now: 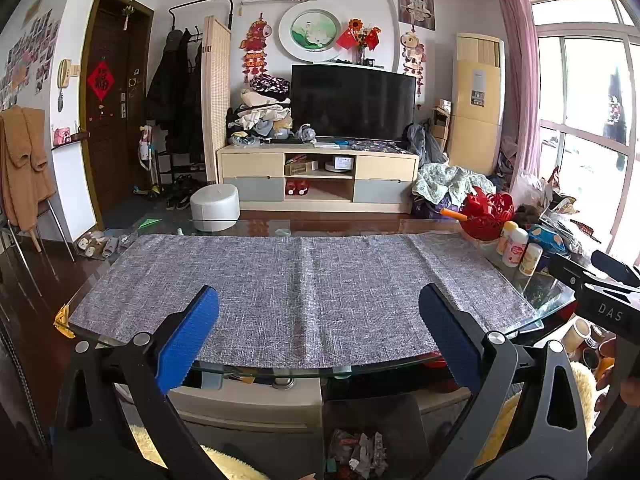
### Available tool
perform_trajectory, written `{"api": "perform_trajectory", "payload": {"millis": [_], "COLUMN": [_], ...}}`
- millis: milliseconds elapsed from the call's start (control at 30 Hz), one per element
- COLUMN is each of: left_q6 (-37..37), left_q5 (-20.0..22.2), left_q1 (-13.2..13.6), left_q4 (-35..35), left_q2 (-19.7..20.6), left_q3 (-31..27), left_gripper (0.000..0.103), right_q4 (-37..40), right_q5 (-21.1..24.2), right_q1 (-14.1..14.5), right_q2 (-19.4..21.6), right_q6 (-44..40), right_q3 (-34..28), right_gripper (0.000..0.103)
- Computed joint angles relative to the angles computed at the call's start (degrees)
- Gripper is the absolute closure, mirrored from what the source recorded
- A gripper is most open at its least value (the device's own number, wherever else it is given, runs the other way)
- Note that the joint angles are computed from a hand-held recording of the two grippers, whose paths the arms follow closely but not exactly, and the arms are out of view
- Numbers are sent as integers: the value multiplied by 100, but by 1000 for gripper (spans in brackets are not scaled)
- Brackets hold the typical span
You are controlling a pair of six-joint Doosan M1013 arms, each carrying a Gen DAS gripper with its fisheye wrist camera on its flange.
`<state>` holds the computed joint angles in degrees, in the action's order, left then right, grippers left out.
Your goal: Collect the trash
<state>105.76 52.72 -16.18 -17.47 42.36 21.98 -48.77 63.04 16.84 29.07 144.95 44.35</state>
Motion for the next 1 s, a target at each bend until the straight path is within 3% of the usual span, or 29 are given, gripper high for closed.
{"api": "perform_trajectory", "payload": {"millis": [700, 900, 1000], "left_q6": [-79, -710, -779], "left_q5": [57, 333, 520], "left_q1": [-4, -47, -23], "left_q4": [42, 590, 478], "left_q2": [19, 218, 331], "left_q3": [-54, -500, -737], "left_gripper": [8, 8, 8], "right_q4": [-5, 9, 26], "right_q5": [41, 116, 121], "right_q1": [22, 39, 46], "right_q2": [28, 72, 83], "right_q6": [16, 1, 9], "right_q3": [-47, -116, -137], "right_gripper": [3, 3, 3]}}
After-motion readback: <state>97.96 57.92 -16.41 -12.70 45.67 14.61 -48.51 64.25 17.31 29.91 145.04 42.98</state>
